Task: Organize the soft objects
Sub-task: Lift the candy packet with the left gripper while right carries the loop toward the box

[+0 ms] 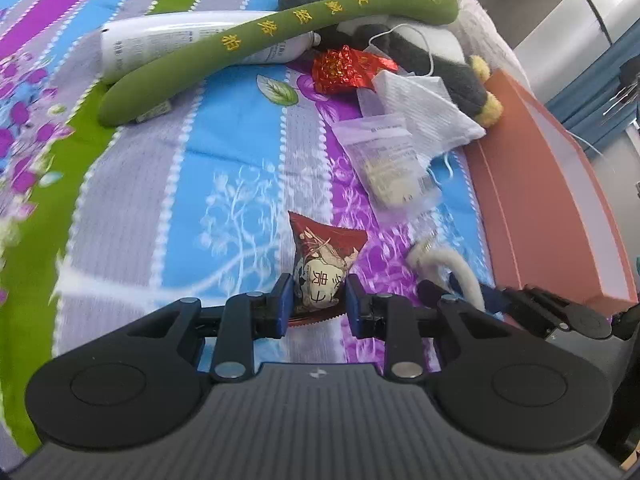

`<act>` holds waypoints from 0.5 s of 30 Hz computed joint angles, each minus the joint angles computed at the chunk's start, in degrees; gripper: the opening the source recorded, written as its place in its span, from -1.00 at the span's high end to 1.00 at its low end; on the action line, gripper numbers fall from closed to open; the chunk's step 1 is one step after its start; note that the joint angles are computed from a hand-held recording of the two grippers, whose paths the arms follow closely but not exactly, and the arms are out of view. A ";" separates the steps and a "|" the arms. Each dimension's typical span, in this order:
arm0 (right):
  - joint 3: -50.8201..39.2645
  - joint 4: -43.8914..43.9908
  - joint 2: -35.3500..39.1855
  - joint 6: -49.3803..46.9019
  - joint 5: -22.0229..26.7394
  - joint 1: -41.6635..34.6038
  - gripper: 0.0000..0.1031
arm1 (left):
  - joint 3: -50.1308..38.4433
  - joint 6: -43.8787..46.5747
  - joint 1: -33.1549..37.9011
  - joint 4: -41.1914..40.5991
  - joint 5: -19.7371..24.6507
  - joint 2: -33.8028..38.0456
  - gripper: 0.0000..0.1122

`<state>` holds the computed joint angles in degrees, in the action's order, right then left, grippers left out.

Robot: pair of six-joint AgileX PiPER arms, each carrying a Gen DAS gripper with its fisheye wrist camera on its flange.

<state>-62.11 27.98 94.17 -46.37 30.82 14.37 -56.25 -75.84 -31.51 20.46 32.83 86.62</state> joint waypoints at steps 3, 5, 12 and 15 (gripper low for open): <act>-6.32 -3.90 3.75 5.68 4.87 0.11 0.74 | -4.03 10.63 4.51 -7.74 1.01 3.23 0.43; -10.55 -7.01 5.24 10.66 8.78 0.29 0.75 | -7.42 16.70 7.06 -12.93 2.90 5.32 0.43; -20.10 -10.95 7.01 18.58 18.47 0.13 0.75 | -20.31 24.88 9.03 -18.23 12.97 9.78 0.43; -19.00 -8.73 6.04 17.34 17.91 -1.20 0.75 | -20.35 24.39 8.01 -17.27 11.82 9.38 0.43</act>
<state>-81.11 19.26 100.20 -29.03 48.73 13.16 -76.60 -51.46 -23.50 3.19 44.64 96.00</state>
